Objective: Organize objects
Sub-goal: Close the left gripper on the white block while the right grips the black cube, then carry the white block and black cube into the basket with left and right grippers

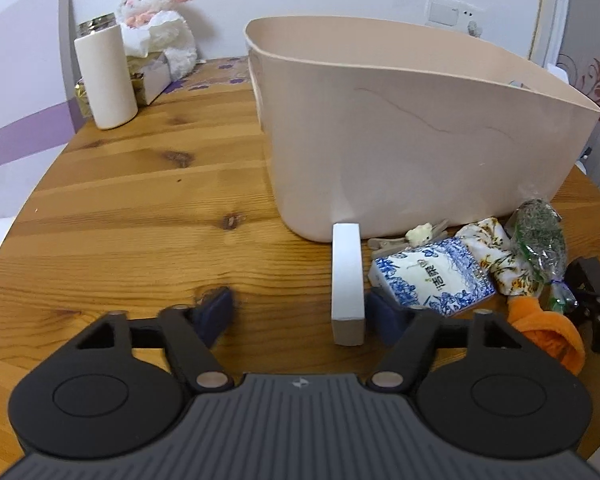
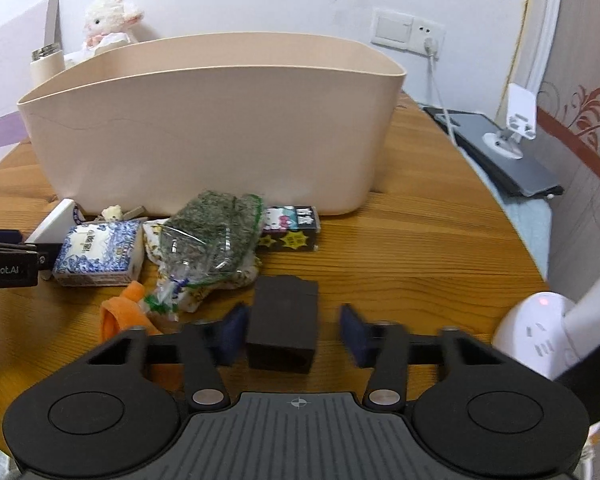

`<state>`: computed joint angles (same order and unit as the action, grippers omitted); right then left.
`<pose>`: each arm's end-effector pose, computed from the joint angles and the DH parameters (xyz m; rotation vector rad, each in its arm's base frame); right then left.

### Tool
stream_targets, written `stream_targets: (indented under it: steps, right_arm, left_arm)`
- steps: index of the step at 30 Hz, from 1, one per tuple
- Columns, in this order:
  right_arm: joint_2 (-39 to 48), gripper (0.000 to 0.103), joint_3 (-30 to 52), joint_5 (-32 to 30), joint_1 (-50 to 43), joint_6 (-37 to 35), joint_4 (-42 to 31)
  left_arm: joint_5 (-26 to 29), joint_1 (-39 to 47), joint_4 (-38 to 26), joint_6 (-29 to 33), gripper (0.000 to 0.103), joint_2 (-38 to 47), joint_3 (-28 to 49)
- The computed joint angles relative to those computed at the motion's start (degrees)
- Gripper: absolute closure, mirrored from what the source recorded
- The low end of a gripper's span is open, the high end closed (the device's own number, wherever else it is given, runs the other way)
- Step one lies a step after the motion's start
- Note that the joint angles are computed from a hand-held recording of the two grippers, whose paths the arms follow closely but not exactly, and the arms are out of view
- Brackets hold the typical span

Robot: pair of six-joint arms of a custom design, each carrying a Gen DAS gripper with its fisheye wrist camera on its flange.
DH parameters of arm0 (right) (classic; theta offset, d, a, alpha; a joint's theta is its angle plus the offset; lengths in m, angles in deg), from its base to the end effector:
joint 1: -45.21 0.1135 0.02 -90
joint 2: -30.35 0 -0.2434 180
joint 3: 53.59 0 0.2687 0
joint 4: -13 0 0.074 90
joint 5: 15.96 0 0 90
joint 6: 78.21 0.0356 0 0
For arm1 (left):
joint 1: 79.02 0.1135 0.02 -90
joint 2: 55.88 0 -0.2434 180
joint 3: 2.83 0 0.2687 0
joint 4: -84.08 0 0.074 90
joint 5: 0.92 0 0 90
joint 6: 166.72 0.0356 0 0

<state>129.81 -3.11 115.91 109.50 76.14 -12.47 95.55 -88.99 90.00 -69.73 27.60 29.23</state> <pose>0.1356 0.2269 0.0540 0.1250 2.3699 -0.1013 0.2323 -0.0449 0.0673 0.4026 2.3296 -0.1587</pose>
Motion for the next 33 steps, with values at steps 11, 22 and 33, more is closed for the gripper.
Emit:
stream_targets:
  steps: [11, 22, 33]
  right_arm:
    - [-0.8, 0.074, 2.0, 5.4, 4.2, 5.6, -6.3]
    - [-11.1, 0.074, 3.0, 15.6, 4.6, -0.7, -10.5]
    - [-16.9, 0.074, 4.4, 16.1, -3.3, -26.1, 5.7]
  left_arm:
    - [5.6, 3.6, -4.3, 1.8, 0.086, -5.6, -2.0]
    - [14.1, 10.3, -19.2, 2.9, 0.086, -29.5, -2.9]
    - [14.3, 7.9, -19.2, -1.3, 0.087, -30.1, 3.4]
